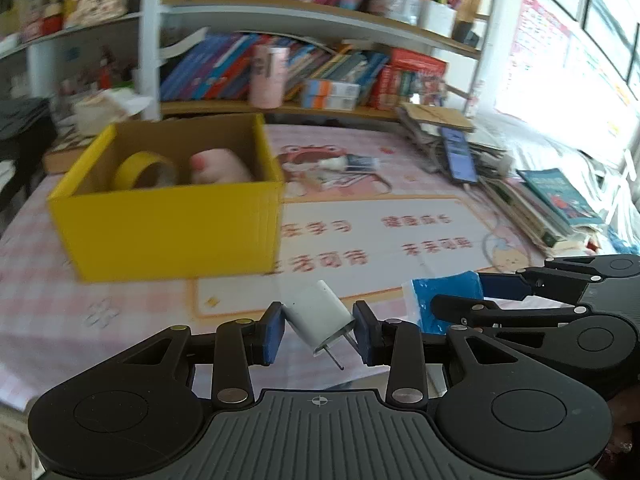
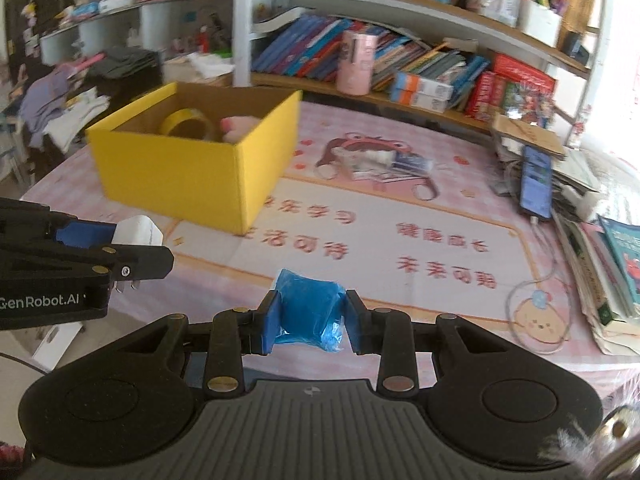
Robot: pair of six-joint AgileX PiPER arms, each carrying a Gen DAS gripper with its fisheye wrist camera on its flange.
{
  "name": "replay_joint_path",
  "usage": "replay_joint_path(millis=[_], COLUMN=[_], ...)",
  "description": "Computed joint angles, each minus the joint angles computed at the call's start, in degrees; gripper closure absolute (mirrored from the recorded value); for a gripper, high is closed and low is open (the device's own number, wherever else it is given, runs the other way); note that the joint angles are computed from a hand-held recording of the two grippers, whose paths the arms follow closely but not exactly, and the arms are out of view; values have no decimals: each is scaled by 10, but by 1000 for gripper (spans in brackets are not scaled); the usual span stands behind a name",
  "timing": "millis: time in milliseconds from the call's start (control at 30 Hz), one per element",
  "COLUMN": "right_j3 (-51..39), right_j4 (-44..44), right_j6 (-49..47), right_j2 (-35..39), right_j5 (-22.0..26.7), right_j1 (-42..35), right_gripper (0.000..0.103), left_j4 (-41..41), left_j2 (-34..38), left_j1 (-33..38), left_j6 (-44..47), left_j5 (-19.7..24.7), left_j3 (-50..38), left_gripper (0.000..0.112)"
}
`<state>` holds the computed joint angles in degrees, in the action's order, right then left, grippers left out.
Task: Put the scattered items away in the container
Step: 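Lift the white charger and blue pouch with both tools toward the yellow box, then lower the charger and pouch into the yellow box beside the pig and open both tools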
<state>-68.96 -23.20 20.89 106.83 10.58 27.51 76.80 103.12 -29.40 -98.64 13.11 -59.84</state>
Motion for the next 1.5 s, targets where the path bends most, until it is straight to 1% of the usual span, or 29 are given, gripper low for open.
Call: replay_joint_path(millis=[133, 233, 333, 433, 533, 667, 800, 967, 1133, 1200, 1233, 1367, 1500], right_j3=[-8, -23, -38, -56, -78, -107, -136, -161, -176, -190, -200, -242, -331], right_j4=[122, 227, 311, 357, 362, 360, 381, 384, 360, 363, 367, 393, 421], right_j6=[-135, -250, -351, -412, -420, -423, -453, -465, -442, -446, -452, -481, -509], right_j2=[7, 18, 30, 41, 54, 70, 87, 100, 109, 115, 119, 133, 166], right_j5=[1, 9, 19, 28, 37, 44, 53, 67, 66, 67, 67, 67, 94], right_j1=[19, 32, 47, 59, 67, 76, 77, 73, 70, 68, 67, 64, 53], right_gripper=[72, 72, 72, 72, 72, 72, 72, 73, 73, 73, 73, 73, 73], left_j4=[29, 7, 11, 21, 26, 52, 48, 8, -30, -53, -62, -41, -53], left_j2=[-30, -48, -62, -73, -80, -87, -91, -92, -87, -83, -82, -79, -70], left_j1=[7, 14, 22, 34, 41, 53, 68, 88, 110, 119, 123, 133, 154], left_j6=[-52, -40, -51, -64, -71, -97, -88, -28, 26, 55, 69, 83, 133], left_j5=[17, 27, 35, 38, 41, 42, 42, 24, -4, -13, -17, -14, -19], left_j3=[50, 75, 96, 112, 119, 128, 125, 112, 96, 85, 78, 51, 6], left_gripper=[77, 77, 77, 77, 77, 77, 77, 77, 77, 77, 77, 77, 77])
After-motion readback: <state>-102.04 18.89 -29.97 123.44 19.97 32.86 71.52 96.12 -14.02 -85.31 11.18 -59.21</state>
